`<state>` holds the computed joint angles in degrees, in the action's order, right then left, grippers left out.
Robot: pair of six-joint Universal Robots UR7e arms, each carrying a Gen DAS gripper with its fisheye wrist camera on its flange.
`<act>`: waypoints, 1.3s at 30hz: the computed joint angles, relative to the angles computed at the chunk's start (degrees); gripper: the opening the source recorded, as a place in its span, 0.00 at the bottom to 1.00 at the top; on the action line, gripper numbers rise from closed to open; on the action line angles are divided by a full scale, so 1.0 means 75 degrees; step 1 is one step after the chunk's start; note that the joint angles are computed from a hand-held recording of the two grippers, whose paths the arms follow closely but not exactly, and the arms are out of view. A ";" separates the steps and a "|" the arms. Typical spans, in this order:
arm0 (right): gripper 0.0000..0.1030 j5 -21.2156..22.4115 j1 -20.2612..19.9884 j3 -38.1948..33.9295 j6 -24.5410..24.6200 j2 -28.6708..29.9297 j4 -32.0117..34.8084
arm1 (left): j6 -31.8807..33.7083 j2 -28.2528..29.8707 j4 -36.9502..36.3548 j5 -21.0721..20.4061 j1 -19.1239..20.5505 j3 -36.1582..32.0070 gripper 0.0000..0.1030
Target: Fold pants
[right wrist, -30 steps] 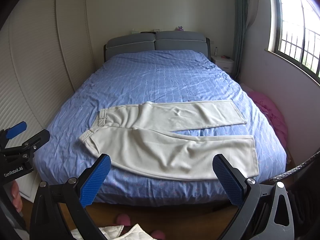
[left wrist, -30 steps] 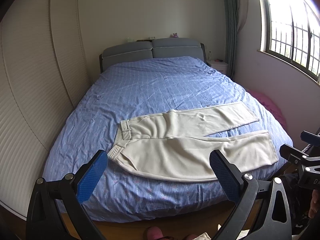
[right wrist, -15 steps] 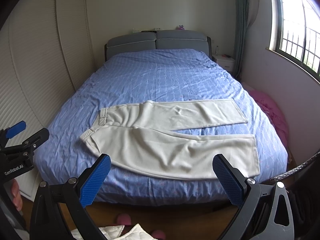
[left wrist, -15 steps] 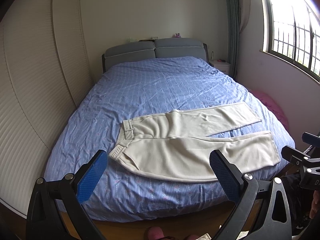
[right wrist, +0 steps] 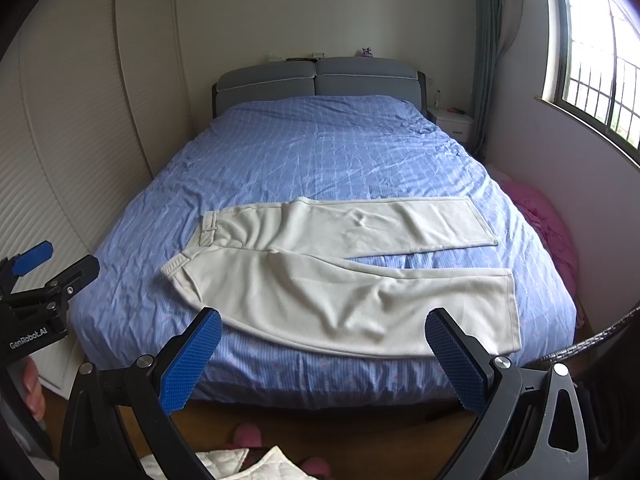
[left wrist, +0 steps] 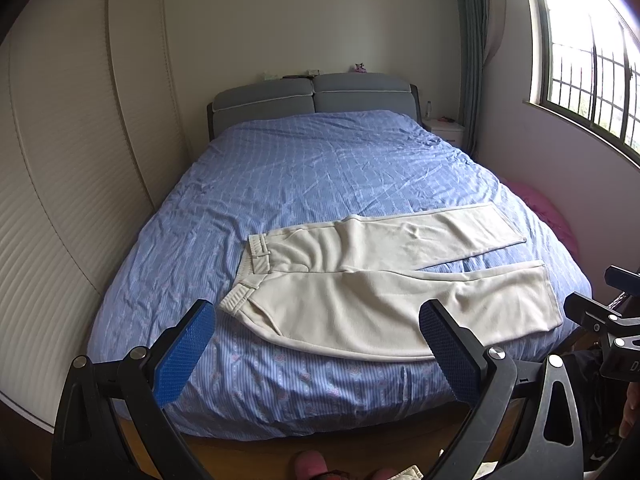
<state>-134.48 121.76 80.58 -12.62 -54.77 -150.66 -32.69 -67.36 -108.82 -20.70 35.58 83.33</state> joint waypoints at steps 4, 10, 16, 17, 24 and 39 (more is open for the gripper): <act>1.00 0.0085 -0.0036 0.0021 0.0084 0.0021 0.0075 | -0.0314 -0.0017 0.0366 0.0046 0.0057 -0.0015 1.00; 1.00 0.0348 -0.0184 -0.0114 0.0628 0.0208 0.0656 | -0.1547 -0.0120 0.2057 0.0021 0.0371 -0.0218 1.00; 1.00 0.1147 -0.0591 -0.0548 0.1664 0.0702 0.1806 | -0.2266 -0.0180 0.3258 -0.0325 0.1045 -0.0505 1.00; 1.00 0.1267 -0.0665 -0.0661 0.1841 0.0844 0.1965 | -0.2032 -0.0193 0.2988 -0.0443 0.1218 -0.0466 1.00; 0.99 0.1365 -0.1078 -0.1762 0.3262 0.2064 0.3151 | -0.0238 0.0497 0.1744 -0.1270 0.2637 -0.1141 1.00; 0.80 0.2230 -0.2068 -0.3718 0.5726 0.4309 0.3669 | 0.0953 0.2986 0.2423 -0.3022 0.4847 -0.4407 1.00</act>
